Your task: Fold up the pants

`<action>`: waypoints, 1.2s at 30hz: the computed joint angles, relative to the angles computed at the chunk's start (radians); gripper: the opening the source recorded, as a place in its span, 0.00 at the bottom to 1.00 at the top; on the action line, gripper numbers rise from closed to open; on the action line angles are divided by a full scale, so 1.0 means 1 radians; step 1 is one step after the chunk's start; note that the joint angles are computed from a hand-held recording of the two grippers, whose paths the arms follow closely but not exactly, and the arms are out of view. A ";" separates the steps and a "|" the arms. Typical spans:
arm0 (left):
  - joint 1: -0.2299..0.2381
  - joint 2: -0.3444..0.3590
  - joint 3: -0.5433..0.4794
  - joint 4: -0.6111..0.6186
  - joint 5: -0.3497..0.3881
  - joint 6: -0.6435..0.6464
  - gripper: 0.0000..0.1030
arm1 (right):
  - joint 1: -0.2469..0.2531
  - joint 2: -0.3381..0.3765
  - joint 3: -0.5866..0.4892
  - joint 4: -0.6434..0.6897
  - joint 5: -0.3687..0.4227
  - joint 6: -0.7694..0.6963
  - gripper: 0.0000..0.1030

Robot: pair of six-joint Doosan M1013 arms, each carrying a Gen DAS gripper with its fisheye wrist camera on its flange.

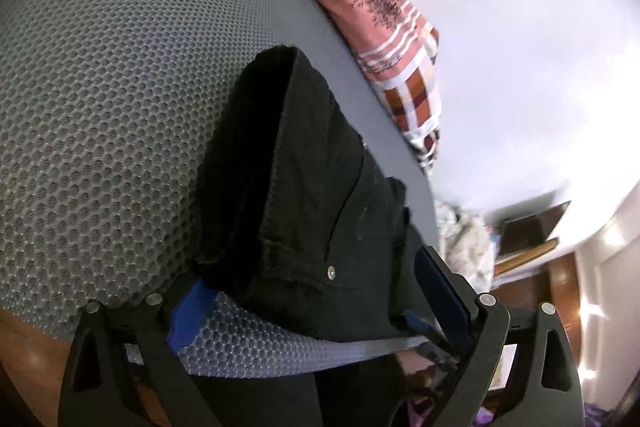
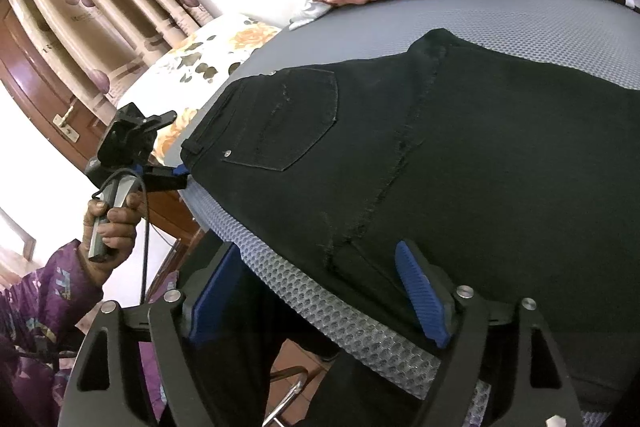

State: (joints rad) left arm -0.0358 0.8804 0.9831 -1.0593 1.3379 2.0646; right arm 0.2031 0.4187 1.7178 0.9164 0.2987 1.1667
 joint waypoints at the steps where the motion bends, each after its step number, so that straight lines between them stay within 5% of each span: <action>1: -0.004 -0.003 0.002 0.009 -0.007 0.008 0.90 | 0.000 0.000 0.000 0.000 0.000 0.000 0.75; 9: -0.036 -0.038 0.058 0.038 -0.158 0.013 0.94 | 0.001 0.000 -0.001 0.003 0.001 -0.001 0.77; 16: -0.035 -0.006 0.001 0.050 -0.093 -0.069 0.94 | 0.001 0.001 -0.001 0.007 0.000 -0.009 0.79; 19: -0.040 -0.019 0.014 0.091 -0.117 -0.060 0.82 | 0.003 0.002 -0.002 0.000 0.000 -0.007 0.81; 21: -0.049 -0.036 0.028 0.163 -0.163 -0.066 0.60 | 0.003 0.002 -0.002 0.006 0.000 -0.012 0.82; 22: -0.051 -0.043 0.037 0.191 -0.188 -0.083 0.40 | 0.003 0.002 -0.002 0.011 -0.001 -0.018 0.82; 23: -0.051 -0.045 0.040 0.204 -0.200 -0.104 0.37 | 0.003 0.002 -0.001 0.017 -0.002 -0.022 0.83; 36: -0.061 -0.115 0.111 0.083 -0.274 -0.017 0.29 | -0.003 0.003 0.004 0.129 0.005 -0.120 0.84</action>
State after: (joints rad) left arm -0.0971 0.7656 1.0943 -0.9759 1.0638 2.0474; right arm 0.2003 0.4219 1.7220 1.0450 0.3034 1.0472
